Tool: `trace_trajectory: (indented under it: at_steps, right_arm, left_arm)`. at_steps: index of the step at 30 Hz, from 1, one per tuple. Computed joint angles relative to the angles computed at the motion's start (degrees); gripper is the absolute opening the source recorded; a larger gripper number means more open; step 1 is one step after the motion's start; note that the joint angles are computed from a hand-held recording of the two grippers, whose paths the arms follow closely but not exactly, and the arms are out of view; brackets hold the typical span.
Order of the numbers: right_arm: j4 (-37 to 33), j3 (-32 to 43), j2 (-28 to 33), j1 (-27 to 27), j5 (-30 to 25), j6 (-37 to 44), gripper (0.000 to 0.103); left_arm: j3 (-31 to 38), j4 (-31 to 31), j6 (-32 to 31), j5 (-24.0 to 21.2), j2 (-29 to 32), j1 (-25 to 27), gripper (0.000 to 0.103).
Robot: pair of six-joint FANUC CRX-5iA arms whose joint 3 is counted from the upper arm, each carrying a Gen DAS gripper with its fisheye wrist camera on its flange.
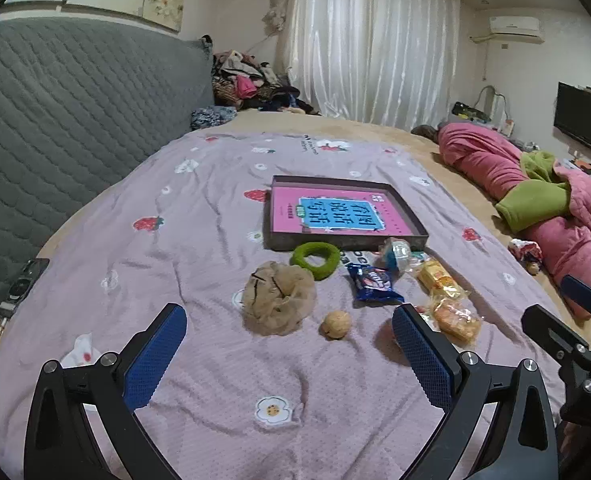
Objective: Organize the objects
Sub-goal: 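Move left gripper to the beige mesh bag while right gripper approaches the red-white egg container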
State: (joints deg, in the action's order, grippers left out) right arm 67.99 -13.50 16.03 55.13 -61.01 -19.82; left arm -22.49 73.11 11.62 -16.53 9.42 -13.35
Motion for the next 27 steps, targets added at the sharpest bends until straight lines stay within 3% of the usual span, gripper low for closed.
trace_trajectory:
  at_steps: [15, 19, 27]
  right_arm:
    - [-1.42, 1.98, 1.76, 0.29, 0.71, 2.38, 0.103]
    - [-2.94, 2.97, 2.77, 0.11, 2.43, 4.99, 0.103]
    - [-6.59, 5.19, 4.98, -0.86, 4.75, 9.75, 0.103]
  left_arm:
    - [1.9, -4.76, 3.89, -1.67, 1.42, 2.79, 0.103]
    - [3.63, -8.19, 6.71, -4.07, 2.7, 4.38, 0.103]
    - [5.55, -8.75, 6.74, -7.3, 5.31, 4.96, 0.103]
